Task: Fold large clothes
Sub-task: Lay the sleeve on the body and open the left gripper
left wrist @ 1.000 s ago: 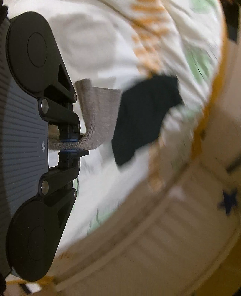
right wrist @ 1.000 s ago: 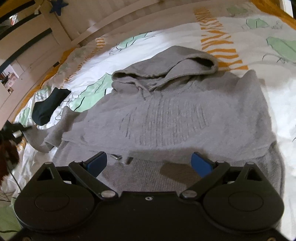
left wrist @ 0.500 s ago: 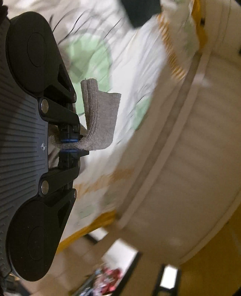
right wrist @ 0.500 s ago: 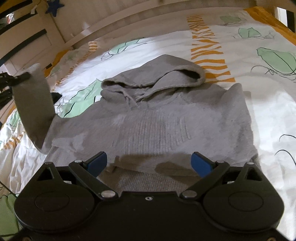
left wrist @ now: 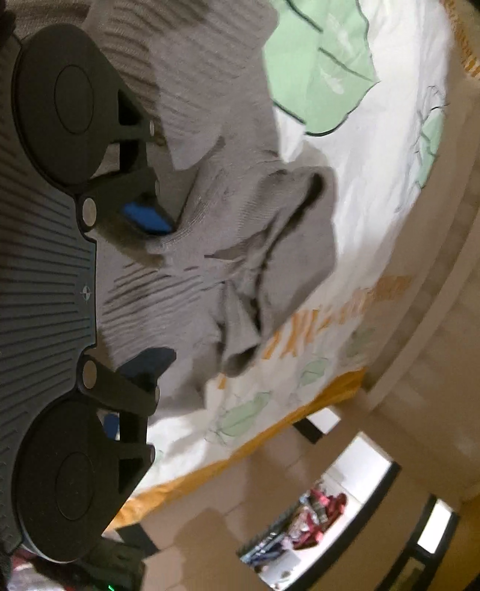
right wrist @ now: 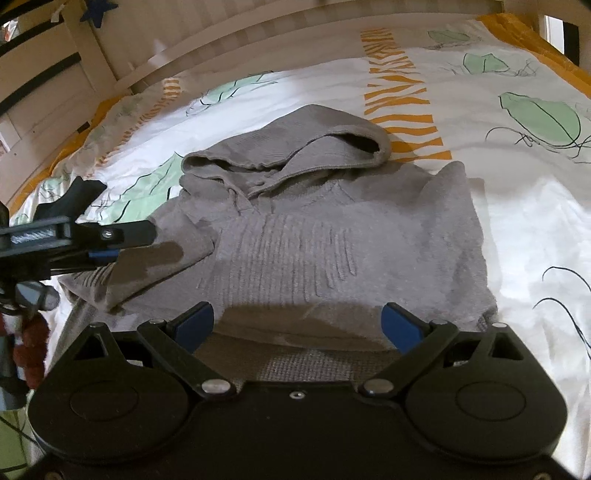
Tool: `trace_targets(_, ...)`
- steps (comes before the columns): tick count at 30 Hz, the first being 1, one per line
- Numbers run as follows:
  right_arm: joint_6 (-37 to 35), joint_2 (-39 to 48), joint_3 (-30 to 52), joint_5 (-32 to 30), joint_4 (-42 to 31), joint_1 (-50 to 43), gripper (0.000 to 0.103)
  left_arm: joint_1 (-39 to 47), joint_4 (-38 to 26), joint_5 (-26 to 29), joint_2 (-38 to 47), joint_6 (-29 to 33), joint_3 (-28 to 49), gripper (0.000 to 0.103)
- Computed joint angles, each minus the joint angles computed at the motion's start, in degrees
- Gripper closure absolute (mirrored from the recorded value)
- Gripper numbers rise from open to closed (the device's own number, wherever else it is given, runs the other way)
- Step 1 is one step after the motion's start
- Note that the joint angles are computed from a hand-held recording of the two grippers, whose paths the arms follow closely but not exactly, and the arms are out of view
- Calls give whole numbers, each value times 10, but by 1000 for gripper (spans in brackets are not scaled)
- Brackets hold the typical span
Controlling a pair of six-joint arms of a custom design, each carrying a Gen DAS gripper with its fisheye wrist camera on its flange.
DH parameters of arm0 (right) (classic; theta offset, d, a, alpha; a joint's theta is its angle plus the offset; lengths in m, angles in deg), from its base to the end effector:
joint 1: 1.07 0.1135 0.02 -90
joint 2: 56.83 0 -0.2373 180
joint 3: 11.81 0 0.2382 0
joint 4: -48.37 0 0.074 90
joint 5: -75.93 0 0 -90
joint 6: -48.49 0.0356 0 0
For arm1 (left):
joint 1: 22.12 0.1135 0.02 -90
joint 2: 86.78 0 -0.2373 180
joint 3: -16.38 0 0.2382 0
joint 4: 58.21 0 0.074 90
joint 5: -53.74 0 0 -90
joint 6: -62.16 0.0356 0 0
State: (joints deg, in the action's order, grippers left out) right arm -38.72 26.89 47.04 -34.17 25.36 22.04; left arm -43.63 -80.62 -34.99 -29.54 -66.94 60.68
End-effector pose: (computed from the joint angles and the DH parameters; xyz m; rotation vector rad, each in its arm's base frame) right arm 0.2548 0.1220 0.1695 -0.5917 2.3617 0.6292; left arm 0.1980 -0.0789 0.1963 -0.3322 2.2319 -0.6099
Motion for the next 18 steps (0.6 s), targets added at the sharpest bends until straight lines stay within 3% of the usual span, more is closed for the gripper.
trace_targets(3, -5, -9, -10, 23, 15, 11, 5, 10, -48, -12, -57, 25, 12, 23)
trace_targets(8, -5, -27, -16, 72, 29, 58, 5, 8, -106, -68, -102, 44, 48, 21)
trace_targets(13, 20, -10, 17, 126, 50, 142, 5, 62, -185, -114, -137, 33, 61, 21)
trace_targets(18, 1, 86, 117, 217, 60, 247, 8, 149, -237, -89, -154, 57, 70, 21)
